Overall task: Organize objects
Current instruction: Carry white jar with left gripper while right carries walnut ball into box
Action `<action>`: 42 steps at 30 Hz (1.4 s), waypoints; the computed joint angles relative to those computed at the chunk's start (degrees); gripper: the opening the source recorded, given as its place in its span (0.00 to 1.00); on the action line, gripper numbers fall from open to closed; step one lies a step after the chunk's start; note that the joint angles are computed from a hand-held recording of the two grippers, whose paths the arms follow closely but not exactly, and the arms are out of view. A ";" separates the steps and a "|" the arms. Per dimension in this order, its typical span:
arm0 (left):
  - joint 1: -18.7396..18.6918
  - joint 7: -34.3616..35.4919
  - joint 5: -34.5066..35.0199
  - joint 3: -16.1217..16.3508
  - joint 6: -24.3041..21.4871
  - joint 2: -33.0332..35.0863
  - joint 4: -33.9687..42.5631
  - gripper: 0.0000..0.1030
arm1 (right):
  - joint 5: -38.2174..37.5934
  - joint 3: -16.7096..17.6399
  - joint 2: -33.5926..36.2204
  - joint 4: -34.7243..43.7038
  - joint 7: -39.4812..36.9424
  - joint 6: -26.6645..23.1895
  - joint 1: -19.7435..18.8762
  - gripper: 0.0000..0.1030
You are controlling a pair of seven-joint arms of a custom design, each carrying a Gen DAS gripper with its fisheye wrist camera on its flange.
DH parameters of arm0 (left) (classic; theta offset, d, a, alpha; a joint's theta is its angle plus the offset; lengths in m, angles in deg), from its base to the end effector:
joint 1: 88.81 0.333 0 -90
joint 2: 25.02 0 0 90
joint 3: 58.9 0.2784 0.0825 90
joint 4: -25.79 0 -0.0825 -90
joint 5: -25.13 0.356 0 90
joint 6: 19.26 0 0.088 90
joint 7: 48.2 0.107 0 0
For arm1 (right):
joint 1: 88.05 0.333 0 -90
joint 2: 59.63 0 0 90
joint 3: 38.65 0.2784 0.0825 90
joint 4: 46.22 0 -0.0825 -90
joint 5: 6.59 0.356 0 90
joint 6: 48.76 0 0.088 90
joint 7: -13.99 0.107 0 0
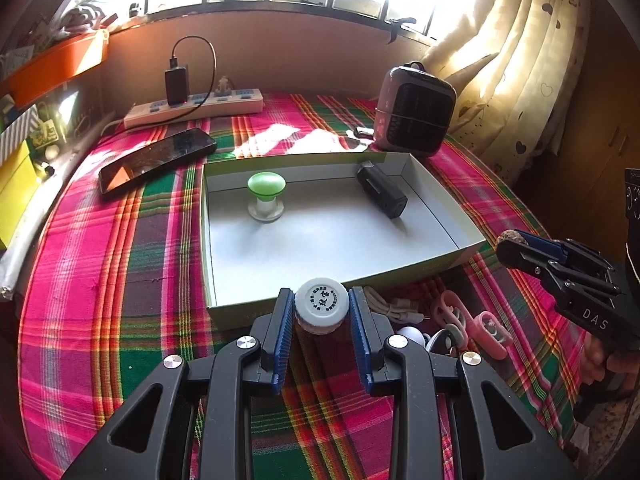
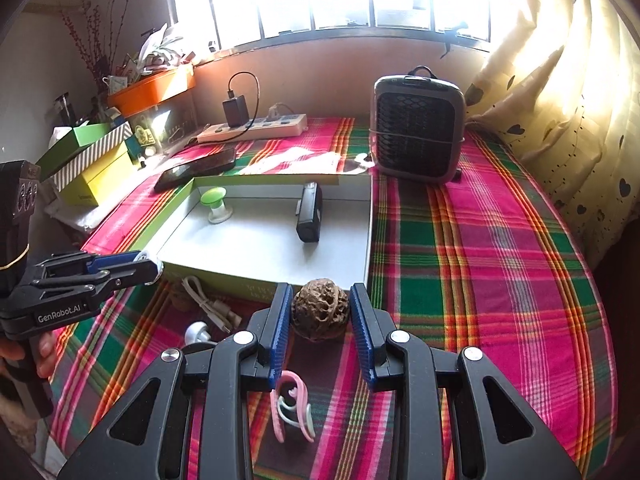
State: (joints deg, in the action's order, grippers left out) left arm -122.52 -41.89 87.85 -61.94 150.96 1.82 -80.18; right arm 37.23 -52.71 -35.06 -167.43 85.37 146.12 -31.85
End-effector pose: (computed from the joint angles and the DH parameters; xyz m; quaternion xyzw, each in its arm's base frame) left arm 0.4673 -0.4214 0.3058 -0.5904 0.7185 -0.3319 0.1578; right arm 0.4723 0.3335 0.2974 -0.7348 0.5412 -0.2015 0.3559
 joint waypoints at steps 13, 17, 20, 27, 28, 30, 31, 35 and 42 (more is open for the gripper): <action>1.59 8.79 -8.78 -0.46 -0.21 4.11 5.15 0.25 | -11.36 -3.28 8.35 14.18 5.88 -9.19 -0.72 0.30; 1.43 11.39 -11.32 0.13 -0.85 5.33 6.63 0.25 | -14.82 -2.17 11.63 19.56 8.34 -12.39 -3.06 0.30; 1.18 12.40 -12.61 0.79 -0.96 6.17 7.66 0.25 | -17.19 -1.02 13.84 23.56 10.16 -15.10 -5.03 0.30; 1.35 15.78 -15.86 1.15 -1.96 8.60 10.49 0.25 | -22.33 1.55 19.63 34.27 14.80 -22.43 -9.49 0.30; 1.37 16.27 -16.52 1.08 -2.51 8.96 10.92 0.25 | -23.07 2.02 20.43 35.71 15.34 -23.32 -10.10 0.30; 0.71 16.75 -16.51 1.77 -3.10 9.50 11.66 0.25 | -24.92 2.23 22.08 38.47 16.68 -24.99 -10.73 0.30; 0.39 16.92 -16.39 2.06 -3.46 9.78 12.08 0.25 | -25.82 2.43 22.86 39.78 17.24 -25.83 -11.12 0.30; 1.39 19.40 -18.79 0.97 -3.78 11.23 13.54 0.25 | -28.49 4.57 25.84 45.28 19.25 -29.42 -13.54 0.30; 1.46 22.45 -21.32 0.95 -4.55 13.03 15.89 0.25 | -34.05 6.47 29.85 52.47 23.51 -34.25 -15.80 0.30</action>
